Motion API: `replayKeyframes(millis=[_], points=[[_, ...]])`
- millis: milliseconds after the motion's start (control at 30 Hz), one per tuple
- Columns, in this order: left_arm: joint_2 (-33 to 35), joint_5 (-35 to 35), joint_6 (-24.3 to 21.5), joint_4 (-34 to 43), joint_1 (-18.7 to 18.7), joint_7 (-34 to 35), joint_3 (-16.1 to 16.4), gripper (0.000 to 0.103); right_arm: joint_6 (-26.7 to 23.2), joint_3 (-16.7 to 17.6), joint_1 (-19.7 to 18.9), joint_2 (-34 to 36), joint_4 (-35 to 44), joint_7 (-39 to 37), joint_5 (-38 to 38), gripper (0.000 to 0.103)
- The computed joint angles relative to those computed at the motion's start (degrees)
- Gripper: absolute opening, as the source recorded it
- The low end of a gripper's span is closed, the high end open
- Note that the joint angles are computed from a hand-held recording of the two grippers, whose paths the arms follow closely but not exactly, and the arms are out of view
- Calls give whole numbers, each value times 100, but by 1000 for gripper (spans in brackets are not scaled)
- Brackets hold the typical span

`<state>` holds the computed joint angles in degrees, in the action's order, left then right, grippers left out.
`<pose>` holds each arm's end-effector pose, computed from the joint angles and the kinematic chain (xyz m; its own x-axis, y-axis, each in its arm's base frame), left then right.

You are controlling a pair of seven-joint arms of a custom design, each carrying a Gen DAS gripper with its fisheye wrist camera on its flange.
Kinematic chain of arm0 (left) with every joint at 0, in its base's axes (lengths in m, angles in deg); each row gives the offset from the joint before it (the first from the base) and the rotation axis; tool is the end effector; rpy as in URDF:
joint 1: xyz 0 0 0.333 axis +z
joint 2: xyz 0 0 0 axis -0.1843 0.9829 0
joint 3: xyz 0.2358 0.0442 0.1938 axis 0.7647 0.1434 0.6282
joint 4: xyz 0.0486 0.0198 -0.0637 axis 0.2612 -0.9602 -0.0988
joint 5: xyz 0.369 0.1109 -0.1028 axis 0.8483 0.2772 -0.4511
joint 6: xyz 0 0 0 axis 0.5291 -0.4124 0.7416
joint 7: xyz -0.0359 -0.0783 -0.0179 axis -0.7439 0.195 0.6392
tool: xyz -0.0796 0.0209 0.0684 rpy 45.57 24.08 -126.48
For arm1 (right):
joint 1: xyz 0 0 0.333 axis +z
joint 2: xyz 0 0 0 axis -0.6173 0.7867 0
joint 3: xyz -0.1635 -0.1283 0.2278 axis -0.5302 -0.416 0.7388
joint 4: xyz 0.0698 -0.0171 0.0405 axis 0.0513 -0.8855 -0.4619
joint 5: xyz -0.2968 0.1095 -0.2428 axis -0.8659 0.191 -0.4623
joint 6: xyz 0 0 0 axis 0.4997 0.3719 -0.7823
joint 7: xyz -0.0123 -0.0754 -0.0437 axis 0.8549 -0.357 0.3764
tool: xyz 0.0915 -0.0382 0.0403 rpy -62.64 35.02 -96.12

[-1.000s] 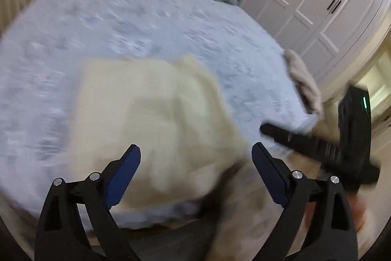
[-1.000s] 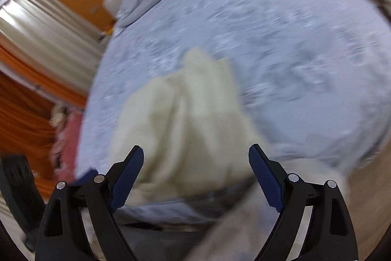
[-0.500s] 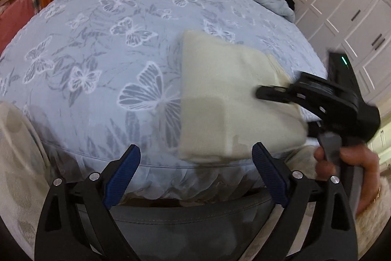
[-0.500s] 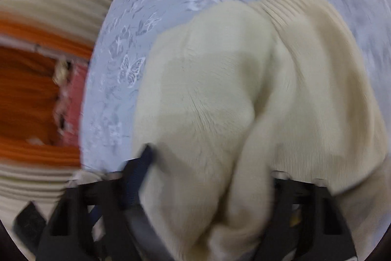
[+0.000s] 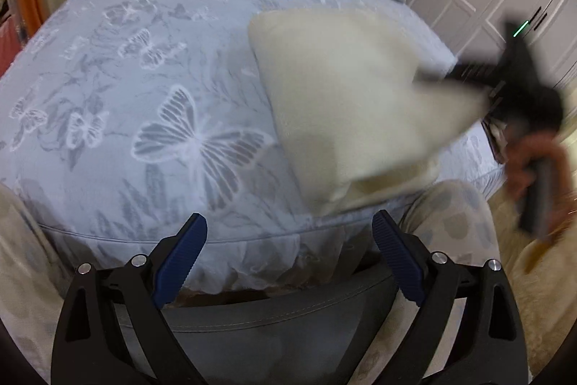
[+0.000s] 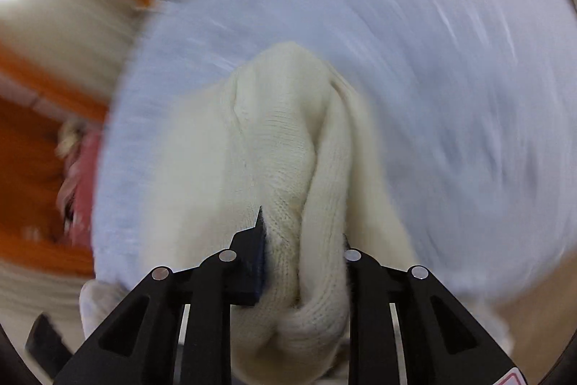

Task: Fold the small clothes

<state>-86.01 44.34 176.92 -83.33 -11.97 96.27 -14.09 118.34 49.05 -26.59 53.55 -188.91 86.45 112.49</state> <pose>0.4083 -0.0564 0.5009 0.1664 -0.9368 0.3078 -0.8342 -0.3001 -0.4627 0.6173 0.2009 0.4744 0.0672 -0.9006 -0.4294 -0.9775 0.0268 -0.2092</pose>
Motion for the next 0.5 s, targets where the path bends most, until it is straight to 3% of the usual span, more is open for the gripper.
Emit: replayKeyframes(millis=[100,300,333,367,400,433,500], points=[[340,226,123,178,-5,29,-198,91,359,65,-243,-198,-533,-557,1323,21],[890,1002,311,460,103,-228,-613,90,33,39,-246,-168,-160,-752,1781,21],[1008,1219,432,512,176,-350,-714,85,21,52,-253,-193,-128,-873,1963,21],[1117,1390,549,559,218,-431,-760,64,-7,71,-268,-271,-75,-1089,2192,21],[1224,1546,536,646,251,-491,-778,52,-1,61,-272,-357,-57,-1316,2344,21],[1403,1732,381,824,316,-559,-789,30,44,42,-256,-472,-103,-1513,2434,21],[1579,1615,296,950,210,-519,-567,27,165,-31,-173,-586,-209,-1696,2261,20]])
